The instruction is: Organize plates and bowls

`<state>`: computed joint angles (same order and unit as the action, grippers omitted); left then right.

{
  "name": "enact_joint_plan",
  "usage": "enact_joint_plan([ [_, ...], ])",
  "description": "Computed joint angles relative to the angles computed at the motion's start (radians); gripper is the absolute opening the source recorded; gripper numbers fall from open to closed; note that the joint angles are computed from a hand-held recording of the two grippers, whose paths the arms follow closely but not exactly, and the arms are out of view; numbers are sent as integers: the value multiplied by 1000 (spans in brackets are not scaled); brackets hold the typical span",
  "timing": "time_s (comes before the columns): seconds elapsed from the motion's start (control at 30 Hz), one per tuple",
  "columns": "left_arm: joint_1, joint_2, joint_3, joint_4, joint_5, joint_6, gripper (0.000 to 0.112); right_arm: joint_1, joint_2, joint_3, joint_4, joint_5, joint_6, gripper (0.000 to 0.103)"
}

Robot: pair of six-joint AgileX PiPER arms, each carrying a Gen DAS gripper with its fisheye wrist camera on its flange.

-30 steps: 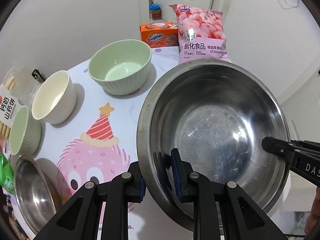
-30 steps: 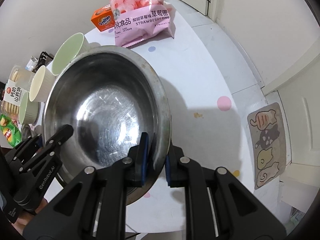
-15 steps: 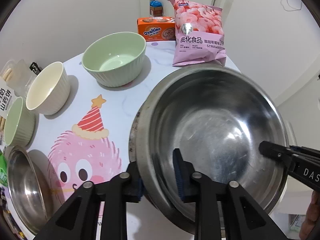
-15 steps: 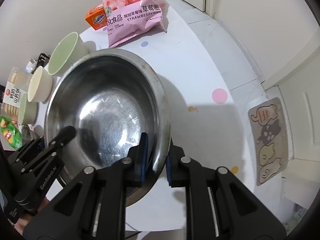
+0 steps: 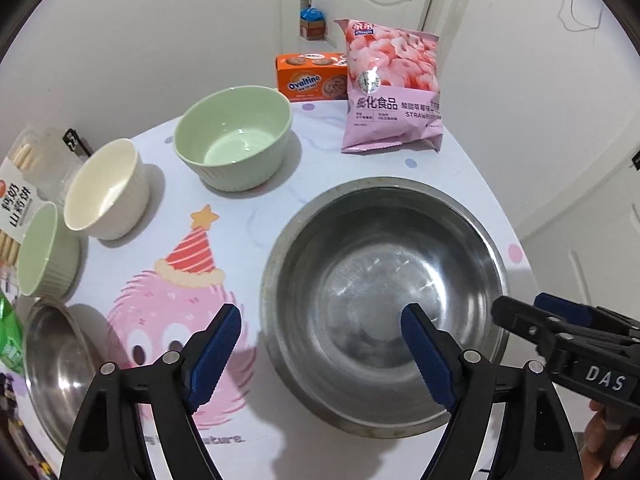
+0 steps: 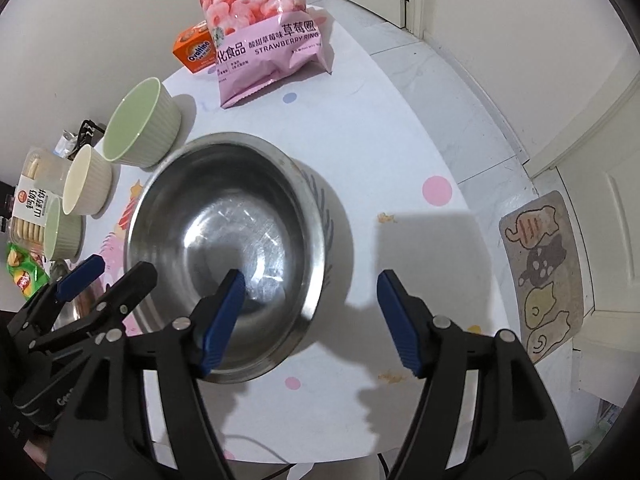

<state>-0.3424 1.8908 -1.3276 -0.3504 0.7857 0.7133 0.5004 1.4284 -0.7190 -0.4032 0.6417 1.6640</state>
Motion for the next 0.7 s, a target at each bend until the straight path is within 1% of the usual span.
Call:
enact_joint_plan([
  [0.07, 16, -11, 0, -13, 16, 22, 84, 7, -9, -8, 3, 13, -8, 72],
  [0.13, 33, -23, -6, -29, 45, 46, 84, 12, -15, -18, 19, 21, -39, 82],
  [0.2, 35, -33, -12, -11, 53, 35, 85, 22, -21, -35, 38, 38, -69, 98],
  [0.23, 35, -39, -15, 11, 54, 22, 86, 30, -24, -45, 45, 52, -74, 103],
  [0.3, 41, -38, -29, 38, 71, -9, 92, 55, -34, -59, 30, 87, -41, 103],
  [0.33, 52, -33, -41, 36, 88, -21, 95, 75, -40, -70, 10, 119, 3, 103],
  [0.37, 68, -33, -46, 15, 101, -12, 103, 87, -45, -72, -9, 130, 35, 103],
  [0.43, 96, -52, -33, -17, 95, 10, 103, 113, -58, -74, -48, 150, 99, 103],
  [0.5, 121, -58, -43, -37, 129, 36, 103, 136, -57, -93, -71, 179, 131, 103],
  [0.53, 137, -62, -47, -51, 148, 54, 103, 141, -54, -104, -73, 186, 129, 103],
  [0.6, 171, -90, -33, -78, 149, 89, 103, 158, -34, -144, -74, 209, 118, 103],
  [0.7, 212, -110, -36, -84, 157, 91, 103, 188, 16, -222, -78, 231, 88, 103],
])
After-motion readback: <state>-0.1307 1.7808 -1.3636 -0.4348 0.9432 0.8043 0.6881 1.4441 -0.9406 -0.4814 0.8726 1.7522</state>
